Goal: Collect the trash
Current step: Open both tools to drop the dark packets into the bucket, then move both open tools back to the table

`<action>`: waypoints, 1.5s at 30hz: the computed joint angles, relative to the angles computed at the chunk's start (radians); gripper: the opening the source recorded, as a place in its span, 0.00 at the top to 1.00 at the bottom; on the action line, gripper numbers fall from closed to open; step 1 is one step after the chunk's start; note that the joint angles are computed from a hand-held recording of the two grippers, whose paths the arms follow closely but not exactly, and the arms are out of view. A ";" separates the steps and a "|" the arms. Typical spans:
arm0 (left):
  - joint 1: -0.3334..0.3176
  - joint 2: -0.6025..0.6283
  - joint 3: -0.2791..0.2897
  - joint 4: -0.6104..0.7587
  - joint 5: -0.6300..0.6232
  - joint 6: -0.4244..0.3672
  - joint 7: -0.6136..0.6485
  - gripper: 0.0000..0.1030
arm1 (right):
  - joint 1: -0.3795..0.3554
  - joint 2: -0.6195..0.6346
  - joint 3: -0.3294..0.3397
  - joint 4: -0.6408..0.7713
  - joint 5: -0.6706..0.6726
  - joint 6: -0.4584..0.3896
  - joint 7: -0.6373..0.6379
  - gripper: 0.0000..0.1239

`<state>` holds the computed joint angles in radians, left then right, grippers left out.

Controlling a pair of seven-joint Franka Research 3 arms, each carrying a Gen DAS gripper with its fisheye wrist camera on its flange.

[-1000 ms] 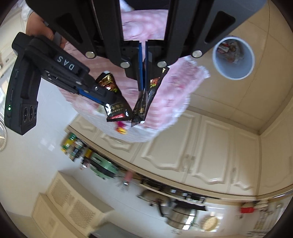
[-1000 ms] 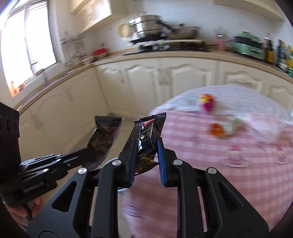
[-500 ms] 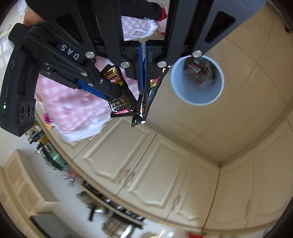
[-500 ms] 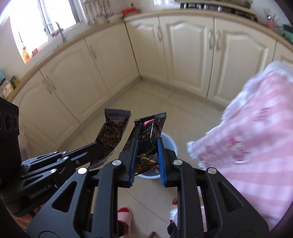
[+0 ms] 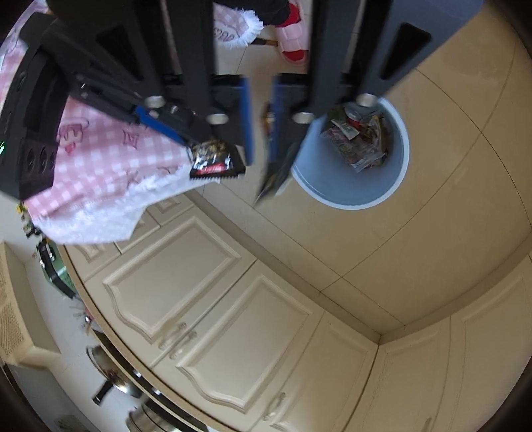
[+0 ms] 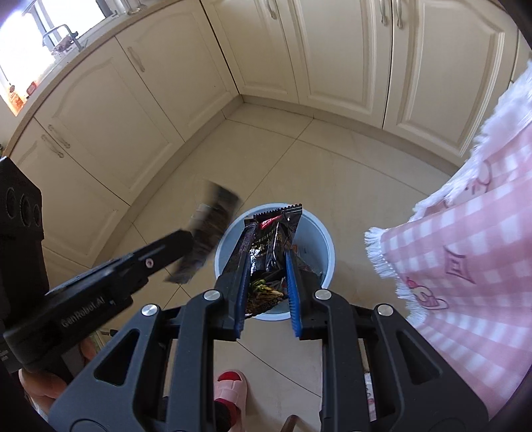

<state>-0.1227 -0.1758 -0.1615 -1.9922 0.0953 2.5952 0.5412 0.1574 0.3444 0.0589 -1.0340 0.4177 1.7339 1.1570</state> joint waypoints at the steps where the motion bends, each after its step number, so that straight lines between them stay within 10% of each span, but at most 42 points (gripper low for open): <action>1: 0.008 0.005 -0.006 0.005 0.023 0.001 -0.028 0.64 | 0.003 0.008 0.000 0.001 -0.002 0.000 0.009 0.83; 23: 0.035 -0.029 0.011 -0.017 0.021 -0.211 -0.086 0.53 | 0.030 0.037 0.010 -0.024 -0.011 0.057 0.037 0.83; 29: 0.052 -0.058 0.010 -0.041 0.052 -0.219 -0.150 0.53 | 0.039 0.029 0.014 -0.048 0.000 0.117 0.044 0.79; 32: 0.055 -0.076 0.014 -0.058 0.055 -0.202 -0.172 0.53 | 0.044 0.022 0.013 -0.060 -0.005 0.142 0.048 0.61; 45: 0.064 -0.115 -0.025 -0.056 0.161 -0.208 -0.276 0.53 | 0.043 -0.062 0.004 -0.119 -0.026 0.183 0.007 0.61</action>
